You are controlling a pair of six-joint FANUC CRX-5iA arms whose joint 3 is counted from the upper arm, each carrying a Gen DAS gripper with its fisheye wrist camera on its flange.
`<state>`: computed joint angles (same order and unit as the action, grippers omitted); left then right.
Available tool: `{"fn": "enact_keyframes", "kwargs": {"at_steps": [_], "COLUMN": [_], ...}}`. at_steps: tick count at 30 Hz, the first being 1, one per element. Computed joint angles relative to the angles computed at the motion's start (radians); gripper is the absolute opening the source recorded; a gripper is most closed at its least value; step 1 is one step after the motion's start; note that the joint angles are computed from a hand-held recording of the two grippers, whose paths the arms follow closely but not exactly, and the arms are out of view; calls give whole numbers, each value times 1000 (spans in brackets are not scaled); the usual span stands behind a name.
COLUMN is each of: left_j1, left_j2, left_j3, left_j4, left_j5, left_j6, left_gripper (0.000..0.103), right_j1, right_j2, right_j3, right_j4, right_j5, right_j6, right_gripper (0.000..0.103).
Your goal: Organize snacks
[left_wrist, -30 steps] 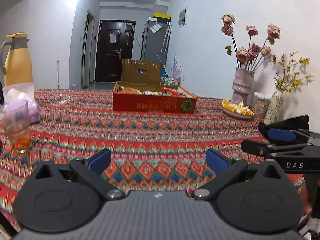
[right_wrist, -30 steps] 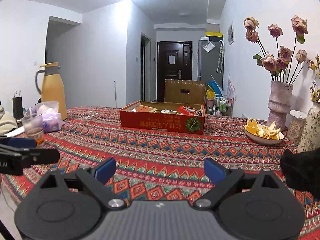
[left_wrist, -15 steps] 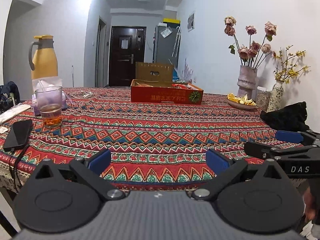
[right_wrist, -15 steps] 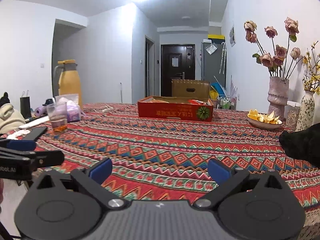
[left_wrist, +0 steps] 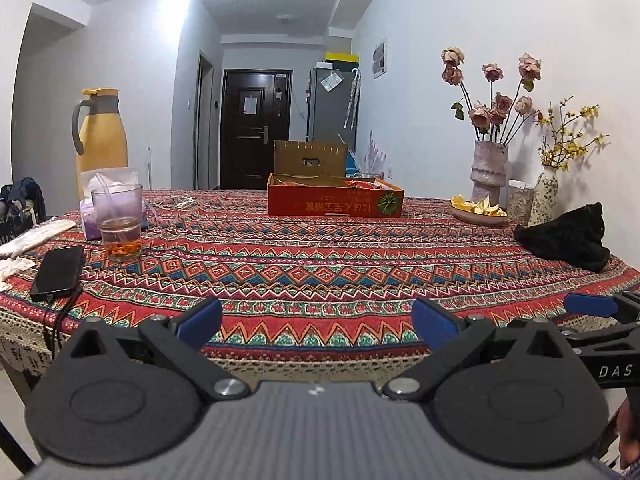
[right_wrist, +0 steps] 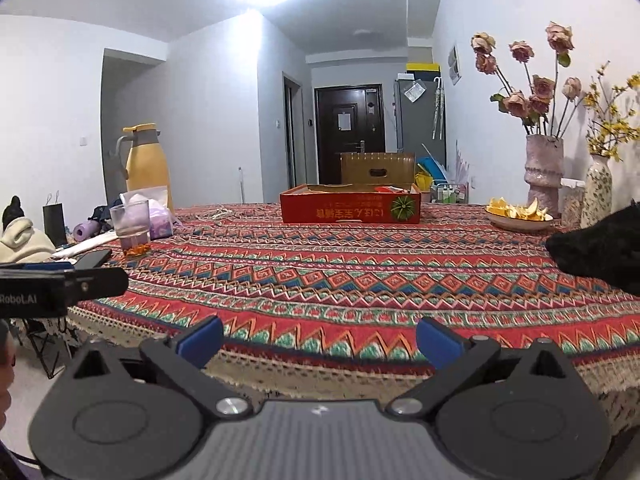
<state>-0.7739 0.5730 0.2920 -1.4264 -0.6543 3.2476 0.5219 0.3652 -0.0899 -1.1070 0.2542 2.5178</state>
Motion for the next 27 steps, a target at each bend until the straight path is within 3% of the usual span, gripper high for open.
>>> {"fn": "enact_keyframes", "kwargs": {"at_steps": [2,9,27], "left_j1": [-4,-22,-22], "left_j2": [-9,-17,-15], "left_j3": [-17,-43,-41], "left_j4": [-8,-29,-39], "left_j5": [11,-17,-17], "left_j6": [13,58,68], "left_gripper": [103,103,103], "right_j1": [5,40,34], "right_j2": [-7,-25,-22], "right_j3": [-12,-64,-51], "right_j4": [-37,33,20], "right_j5": [21,81,66], "right_j6": [47,-31,-20], "right_gripper": [103,103,103]}}
